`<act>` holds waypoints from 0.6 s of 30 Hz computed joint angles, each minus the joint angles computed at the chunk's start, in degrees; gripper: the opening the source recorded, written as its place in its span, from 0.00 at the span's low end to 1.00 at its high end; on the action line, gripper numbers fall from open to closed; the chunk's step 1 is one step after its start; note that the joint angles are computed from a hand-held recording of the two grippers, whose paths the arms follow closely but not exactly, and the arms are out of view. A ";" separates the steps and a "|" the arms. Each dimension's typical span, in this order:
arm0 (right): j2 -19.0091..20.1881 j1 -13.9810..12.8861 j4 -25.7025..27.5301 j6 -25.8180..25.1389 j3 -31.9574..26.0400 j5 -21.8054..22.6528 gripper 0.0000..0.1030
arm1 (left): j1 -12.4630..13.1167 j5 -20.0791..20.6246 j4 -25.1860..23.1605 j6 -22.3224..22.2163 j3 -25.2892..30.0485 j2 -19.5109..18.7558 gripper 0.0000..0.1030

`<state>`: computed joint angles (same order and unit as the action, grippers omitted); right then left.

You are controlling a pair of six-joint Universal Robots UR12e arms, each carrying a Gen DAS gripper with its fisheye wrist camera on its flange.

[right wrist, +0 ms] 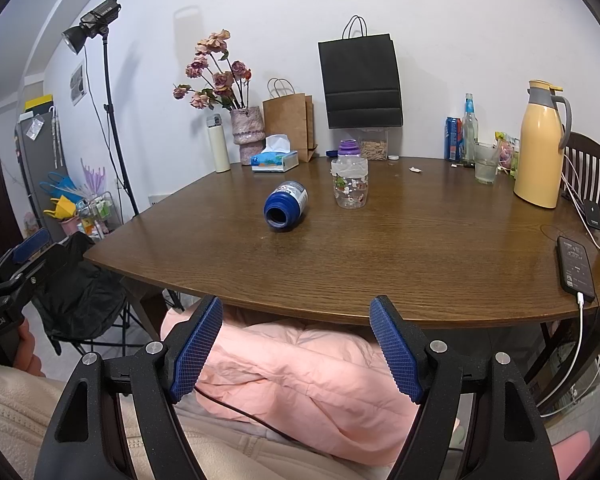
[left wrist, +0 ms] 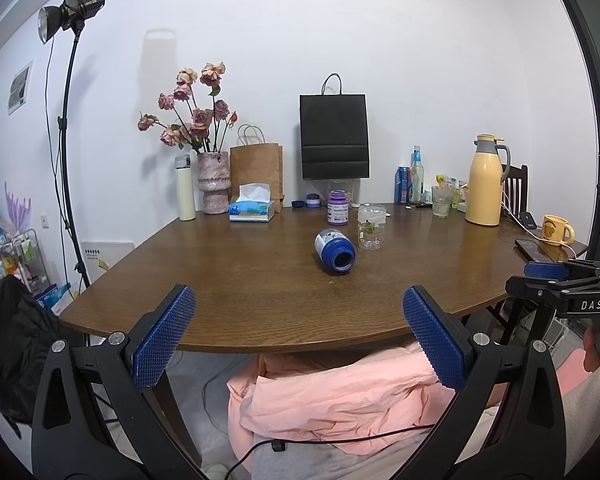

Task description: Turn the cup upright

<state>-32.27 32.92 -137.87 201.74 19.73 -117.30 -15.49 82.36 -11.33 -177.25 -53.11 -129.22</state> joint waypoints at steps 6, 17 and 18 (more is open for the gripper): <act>0.00 -0.02 0.05 0.09 -0.02 0.09 0.79 | -0.01 -0.03 -0.06 -0.01 0.03 -0.01 1.00; 0.01 0.00 -0.01 0.05 0.00 0.00 0.79 | -0.40 0.29 -0.17 0.06 -0.17 0.10 1.00; 0.03 0.01 0.05 0.05 -0.05 -0.04 0.79 | -0.40 0.29 -0.17 0.06 -0.17 0.10 1.00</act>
<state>-32.25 32.93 -137.82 201.79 19.68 -117.34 -15.89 82.65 -11.49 -177.19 -53.28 -129.12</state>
